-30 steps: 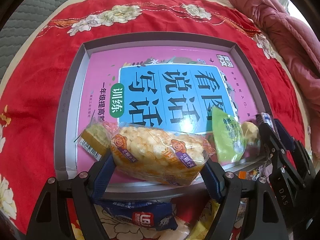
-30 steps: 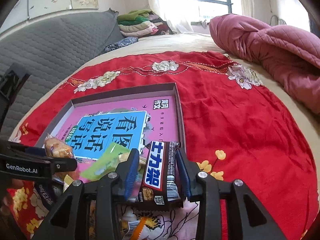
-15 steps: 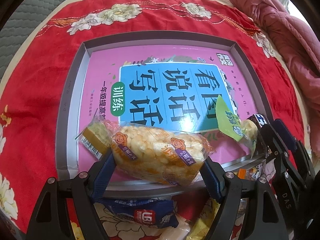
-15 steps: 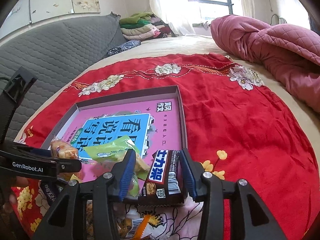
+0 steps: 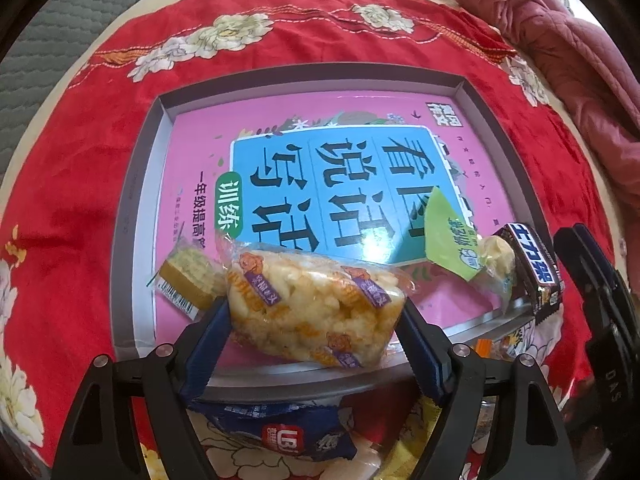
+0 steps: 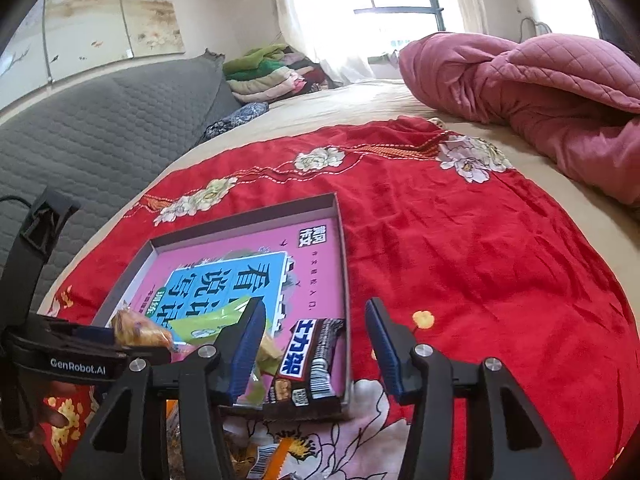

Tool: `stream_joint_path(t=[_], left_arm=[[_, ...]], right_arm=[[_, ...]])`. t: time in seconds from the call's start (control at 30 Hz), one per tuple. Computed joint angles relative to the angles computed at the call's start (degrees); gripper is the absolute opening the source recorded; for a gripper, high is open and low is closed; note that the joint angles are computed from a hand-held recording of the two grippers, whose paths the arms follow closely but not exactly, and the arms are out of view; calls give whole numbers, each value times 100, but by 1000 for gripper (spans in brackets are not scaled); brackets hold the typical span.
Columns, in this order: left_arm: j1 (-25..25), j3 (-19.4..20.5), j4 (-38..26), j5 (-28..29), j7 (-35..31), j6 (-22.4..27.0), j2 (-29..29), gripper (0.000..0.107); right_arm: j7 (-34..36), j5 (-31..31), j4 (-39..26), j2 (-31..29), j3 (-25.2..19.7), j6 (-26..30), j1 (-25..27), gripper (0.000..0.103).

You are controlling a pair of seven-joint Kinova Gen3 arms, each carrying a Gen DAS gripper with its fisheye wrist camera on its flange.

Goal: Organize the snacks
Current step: 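Lower both snacks into the tray and open both tools, then withdraw both open tools from the tray back over the snack pile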

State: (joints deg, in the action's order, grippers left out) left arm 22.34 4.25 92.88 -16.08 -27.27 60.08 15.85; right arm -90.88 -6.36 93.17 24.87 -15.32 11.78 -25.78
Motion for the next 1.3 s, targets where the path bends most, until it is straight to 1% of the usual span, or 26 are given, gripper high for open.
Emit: stream_joint_path(t=[0.2,0.43,0.5,0.57,0.6,0.7,0.77,0.83,0.87,0.93,1.03,1.13,1.2,1.3], left_arm=[[-33,-9,166,-13,110,-209,-156,83],[5,21,330,-272,446,-312,-456,83],[-6,55,345,-326,496,-285,-527,83],[-23,92,376,-343,535,-286,-596,83],[-38,108,415,-343,550,-312,-637,83],[-59,176,505,-335,570,-344,-743,83],[-53,219,573,-347,614,-366,-815,83],[-56,259,628,-353,648,-404,-871,83],[-56,278,663,-353,661,-431,-904,83],[-58,316,700,-342,664,-431,-938,83],[-61,352,778,-354,718,-467,-1007,83],[-68,387,858,-366,775,-497,-1065,83],[-79,405,904,-365,798,-506,-1103,83],[-109,425,961,-365,825,-517,-1159,83]], right_arm=[[-103,-56,21,-20,59,-47,25,52],[-109,-219,50,-19,-150,-109,334,54],[-153,-267,66,-34,-142,-126,384,55],[-211,-298,20,-56,-85,49,418,55],[-215,-312,51,-82,-99,50,459,55],[7,-442,18,-128,-328,425,732,56],[76,-420,90,-230,-213,598,627,56],[289,-487,125,-283,-292,747,663,56],[346,-482,136,-304,-256,782,601,57],[293,-332,137,-336,-11,851,301,57],[-85,198,104,-340,561,955,-365,57],[-386,620,18,-256,828,1053,-728,57],[-542,737,25,-237,869,997,-785,63],[-697,831,-25,-190,868,992,-781,67]])
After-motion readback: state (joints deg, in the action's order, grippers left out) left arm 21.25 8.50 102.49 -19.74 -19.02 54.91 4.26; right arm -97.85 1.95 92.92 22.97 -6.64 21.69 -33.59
